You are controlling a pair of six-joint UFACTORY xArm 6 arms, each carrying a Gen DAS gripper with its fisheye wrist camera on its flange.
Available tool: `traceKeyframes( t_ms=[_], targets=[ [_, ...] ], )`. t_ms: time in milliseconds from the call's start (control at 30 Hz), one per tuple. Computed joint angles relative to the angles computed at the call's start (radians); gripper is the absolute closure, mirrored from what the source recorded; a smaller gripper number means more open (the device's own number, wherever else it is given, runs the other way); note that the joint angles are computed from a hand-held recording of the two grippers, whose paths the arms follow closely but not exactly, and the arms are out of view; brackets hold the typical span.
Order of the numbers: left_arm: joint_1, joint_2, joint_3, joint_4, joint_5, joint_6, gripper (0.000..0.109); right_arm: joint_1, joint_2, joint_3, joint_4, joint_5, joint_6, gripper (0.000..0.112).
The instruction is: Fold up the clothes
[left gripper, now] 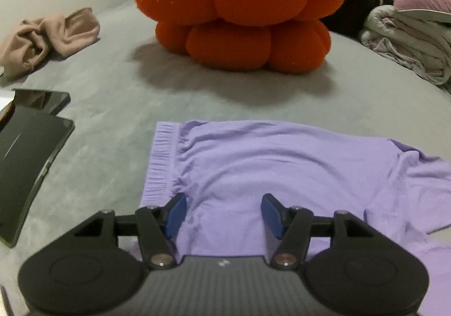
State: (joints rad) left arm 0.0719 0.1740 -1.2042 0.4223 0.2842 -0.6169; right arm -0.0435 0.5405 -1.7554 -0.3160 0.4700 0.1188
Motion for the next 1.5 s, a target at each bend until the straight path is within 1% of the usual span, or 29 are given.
traceKeyframes(
  t_ms=[100, 133, 233, 300, 467, 533, 633, 700, 733, 800, 867, 900, 933, 967, 1000, 1067, 1133, 1200, 1233, 1333, 1367, 1400, 1433, 1467, 1500],
  targets=[
    [0.004, -0.008, 0.012, -0.054, -0.014, 0.026, 0.048, -0.007, 0.009, -0.022, -0.146, -0.006, 0.108, 0.112],
    [0.003, -0.006, 0.009, -0.046, -0.012, 0.022, 0.048, -0.009, 0.013, -0.034, -0.186, -0.004, 0.142, 0.112],
    [0.000, 0.005, -0.005, 0.011, 0.000, 0.000, 0.048, -0.016, 0.043, -0.087, -0.243, 0.008, 0.191, 0.112],
    [-0.002, 0.010, -0.011, 0.036, 0.005, -0.005, 0.047, -0.018, 0.073, -0.121, -0.304, 0.019, 0.219, 0.112],
    [0.007, 0.011, 0.000, -0.037, -0.021, 0.082, 0.047, -0.010, 0.151, -0.208, -0.492, 0.038, 0.284, 0.112],
    [0.009, 0.010, 0.001, -0.073, -0.025, 0.121, 0.047, -0.012, 0.180, -0.244, -0.491, 0.053, 0.268, 0.112],
    [0.012, 0.006, 0.002, -0.156, -0.027, 0.194, 0.047, -0.007, 0.174, -0.226, -0.446, 0.078, 0.230, 0.111],
    [0.015, 0.000, 0.003, -0.216, -0.029, 0.232, 0.047, -0.012, 0.159, -0.202, -0.438, 0.077, 0.210, 0.108],
    [0.017, -0.006, 0.005, -0.235, -0.031, 0.233, 0.047, -0.014, 0.150, -0.199, -0.404, 0.083, 0.186, 0.106],
    [0.022, -0.028, 0.019, -0.214, -0.037, 0.200, 0.047, -0.020, 0.120, -0.176, -0.327, 0.078, 0.150, 0.096],
    [0.031, -0.073, 0.056, -0.125, -0.034, 0.117, 0.046, -0.025, 0.055, -0.098, -0.249, 0.027, 0.124, 0.074],
    [0.037, -0.104, 0.084, -0.097, -0.031, 0.087, 0.046, -0.025, 0.020, -0.053, -0.227, 0.000, 0.109, 0.067],
    [0.043, -0.134, 0.111, -0.070, -0.027, 0.058, 0.046, -0.025, -0.011, -0.011, -0.218, -0.025, 0.102, 0.051],
    [0.052, -0.166, 0.142, -0.072, -0.027, 0.040, 0.046, -0.023, -0.036, 0.021, -0.250, -0.048, 0.122, 0.043],
    [0.064, -0.200, 0.174, -0.093, -0.028, 0.030, 0.046, -0.022, -0.060, 0.052, -0.274, -0.069, 0.138, 0.042],
    [0.089, -0.270, 0.241, -0.179, -0.025, 0.015, 0.046, -0.027, -0.111, 0.113, -0.266, -0.101, 0.139, 0.041],
    [0.101, -0.343, 0.312, -0.251, -0.025, 0.019, 0.046, -0.026, -0.120, 0.112, -0.232, -0.096, 0.131, 0.041],
    [0.098, -0.399, 0.369, -0.278, -0.017, 0.027, 0.046, -0.021, -0.136, 0.114, -0.202, -0.090, 0.137, 0.041],
    [0.092, -0.420, 0.392, -0.267, -0.009, 0.008, 0.046, -0.016, -0.148, 0.124, -0.174, -0.090, 0.128, 0.041],
    [0.077, -0.441, 0.429, -0.249, 0.015, -0.053, 0.048, 0.026, -0.221, 0.220, 0.036, -0.111, -0.013, 0.041],
    [0.073, -0.438, 0.434, -0.251, 0.021, -0.069, 0.050, 0.043, -0.246, 0.252, 0.111, -0.115, -0.070, 0.041],
    [0.067, -0.427, 0.432, -0.257, 0.029, -0.078, 0.069, 0.063, -0.279, 0.292, 0.191, -0.119, -0.150, 0.041],
    [0.061, -0.422, 0.431, -0.247, 0.027, -0.095, 0.093, 0.084, -0.311, 0.329, 0.262, -0.120, -0.222, 0.041],
    [0.057, -0.422, 0.434, -0.224, 0.020, -0.119, 0.099, 0.107, -0.340, 0.366, 0.307, -0.122, -0.271, 0.041],
    [0.053, -0.421, 0.436, -0.200, 0.012, -0.144, 0.099, 0.131, -0.367, 0.400, 0.352, -0.122, -0.319, 0.041]
  ],
)
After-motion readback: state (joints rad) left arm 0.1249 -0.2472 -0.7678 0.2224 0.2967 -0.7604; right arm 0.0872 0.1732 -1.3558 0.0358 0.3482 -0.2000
